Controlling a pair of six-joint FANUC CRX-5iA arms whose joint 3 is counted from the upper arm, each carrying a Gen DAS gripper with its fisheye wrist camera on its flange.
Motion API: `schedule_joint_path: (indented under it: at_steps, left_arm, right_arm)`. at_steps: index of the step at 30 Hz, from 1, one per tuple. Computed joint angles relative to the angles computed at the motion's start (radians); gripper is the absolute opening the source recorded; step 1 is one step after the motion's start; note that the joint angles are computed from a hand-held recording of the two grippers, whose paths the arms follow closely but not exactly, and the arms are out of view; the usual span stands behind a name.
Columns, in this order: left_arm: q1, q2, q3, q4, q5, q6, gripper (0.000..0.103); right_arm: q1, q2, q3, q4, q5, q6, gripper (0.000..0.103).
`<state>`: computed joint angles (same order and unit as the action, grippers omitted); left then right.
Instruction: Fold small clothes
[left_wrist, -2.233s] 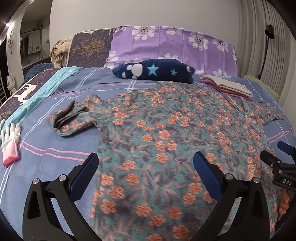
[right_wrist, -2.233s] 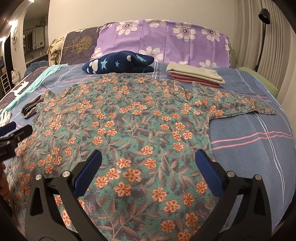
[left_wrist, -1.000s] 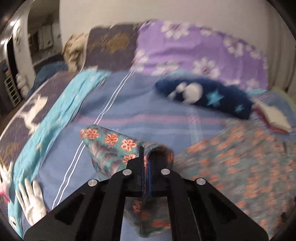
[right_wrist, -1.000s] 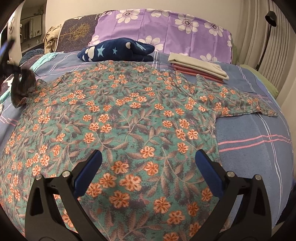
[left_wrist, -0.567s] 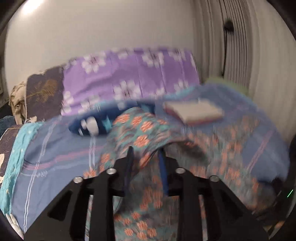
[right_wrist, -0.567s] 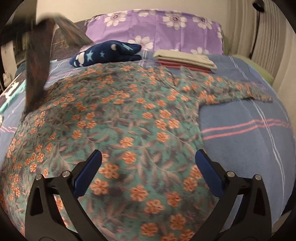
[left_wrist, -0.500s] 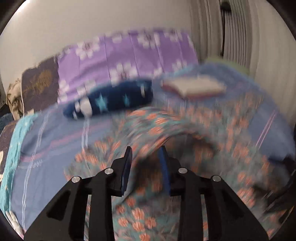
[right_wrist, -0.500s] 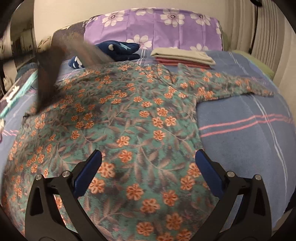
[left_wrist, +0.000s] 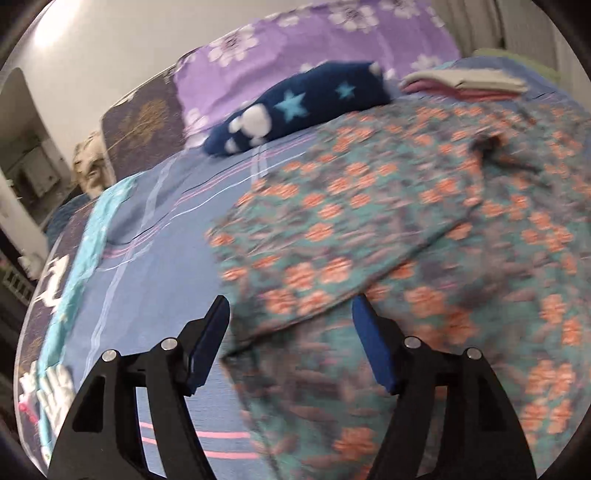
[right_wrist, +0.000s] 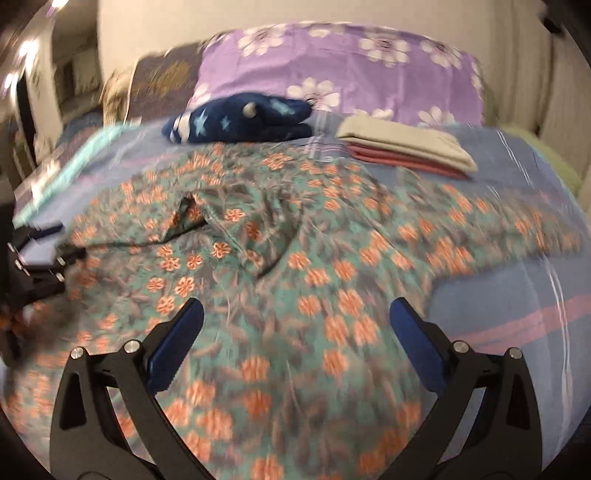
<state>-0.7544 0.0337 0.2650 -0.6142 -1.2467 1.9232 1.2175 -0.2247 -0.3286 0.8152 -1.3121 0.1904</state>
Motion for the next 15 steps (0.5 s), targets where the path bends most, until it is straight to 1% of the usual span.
schedule_joint_path:
  at_steps: [2, 3, 4, 5, 6, 7, 8, 9, 11, 13, 14, 15]
  left_arm:
    - [0.002, 0.010, 0.014, -0.017, -0.024, 0.017, 0.069]
    - [0.010, 0.013, 0.021, -0.016, -0.032, 0.029, 0.069]
    - [0.008, 0.013, 0.022, -0.026, -0.039, 0.042, 0.067]
    - [0.002, 0.017, 0.030, -0.051, -0.054, 0.059, 0.056]
    - [-0.006, 0.026, 0.043, -0.084, -0.079, 0.076, 0.049]
    - [-0.002, 0.034, 0.051, -0.093, -0.093, 0.083, 0.036]
    - [0.008, 0.031, 0.049, -0.086, -0.098, 0.091, 0.032]
    - [0.036, 0.019, 0.034, -0.047, -0.082, 0.093, 0.030]
    - [0.073, -0.011, -0.002, 0.006, -0.047, 0.101, 0.029]
    - [0.085, -0.033, -0.023, 0.017, -0.031, 0.115, 0.029]
    - [0.083, -0.038, -0.029, 0.016, -0.029, 0.120, 0.029]
    - [0.079, -0.041, -0.033, 0.011, -0.029, 0.124, 0.029]
  right_arm:
    - [-0.038, 0.059, 0.039, -0.018, 0.045, 0.082, 0.100]
    - [-0.052, 0.089, 0.059, -0.023, 0.056, 0.115, 0.096]
    - [-0.065, 0.127, 0.085, -0.023, 0.054, 0.147, 0.092]
    - [-0.076, 0.159, 0.110, -0.025, 0.043, 0.173, 0.081]
    - [-0.085, 0.188, 0.134, -0.027, 0.029, 0.198, 0.063]
    - [-0.097, 0.221, 0.160, -0.024, 0.011, 0.229, 0.051]
    - [-0.103, 0.237, 0.171, -0.014, -0.007, 0.244, 0.024]
    - [-0.108, 0.254, 0.184, 0.011, -0.043, 0.245, 0.007]
    - [-0.110, 0.234, 0.160, 0.077, -0.066, 0.184, 0.007]
    - [-0.107, 0.169, 0.106, 0.157, -0.068, 0.099, 0.007]
    - [-0.107, 0.133, 0.082, 0.168, -0.045, 0.080, 0.008]
    - [-0.104, 0.106, 0.066, 0.169, -0.031, 0.076, 0.013]
